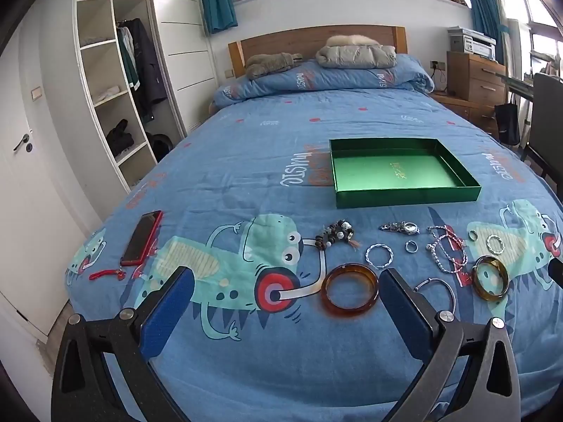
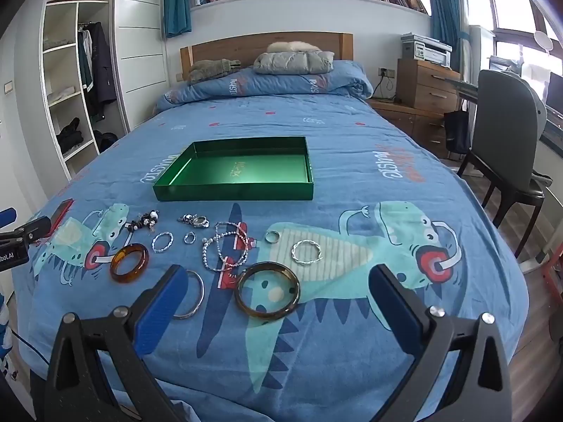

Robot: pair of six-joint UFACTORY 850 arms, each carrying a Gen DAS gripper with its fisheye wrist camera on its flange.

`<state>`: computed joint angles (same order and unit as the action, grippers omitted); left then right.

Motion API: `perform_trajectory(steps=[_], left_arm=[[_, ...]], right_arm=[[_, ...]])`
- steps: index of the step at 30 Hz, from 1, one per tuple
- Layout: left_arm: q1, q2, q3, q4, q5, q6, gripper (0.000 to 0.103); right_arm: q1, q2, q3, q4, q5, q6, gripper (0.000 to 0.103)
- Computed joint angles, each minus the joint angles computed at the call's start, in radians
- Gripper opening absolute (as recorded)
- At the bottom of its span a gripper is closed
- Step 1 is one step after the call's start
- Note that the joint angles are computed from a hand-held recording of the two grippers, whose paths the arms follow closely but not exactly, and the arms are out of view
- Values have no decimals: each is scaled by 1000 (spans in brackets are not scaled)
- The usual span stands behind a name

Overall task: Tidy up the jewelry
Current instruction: 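Move both tools toward the bangles lying below the green tray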

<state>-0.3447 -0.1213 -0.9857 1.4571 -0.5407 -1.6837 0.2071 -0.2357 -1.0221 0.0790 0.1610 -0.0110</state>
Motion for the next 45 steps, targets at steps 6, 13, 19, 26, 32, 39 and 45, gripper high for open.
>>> perform_trajectory(steps=[6, 13, 19, 26, 32, 39, 45], left_arm=[[-6, -15, -5, -22, 11, 9, 103], [-2, -18, -8, -44, 26, 27, 103], [0, -18, -10, -56, 32, 41, 103], [2, -21, -12, -68, 38, 56, 103], [2, -23, -14, -74, 47, 72, 103], [3, -26, -17, -84, 49, 86, 103], [13, -26, -9, -85, 58, 71, 103]], right_arm=[[-2, 1, 6, -35, 6, 36, 103], [-5, 1, 9, -31, 10, 32, 103], [-8, 1, 10, -42, 11, 40, 103], [-10, -1, 9, -52, 11, 50, 103], [-14, -1, 13, -91, 13, 84, 103], [-12, -8, 7, -49, 9, 45, 103], [-12, -9, 6, 16, 8, 1, 103]])
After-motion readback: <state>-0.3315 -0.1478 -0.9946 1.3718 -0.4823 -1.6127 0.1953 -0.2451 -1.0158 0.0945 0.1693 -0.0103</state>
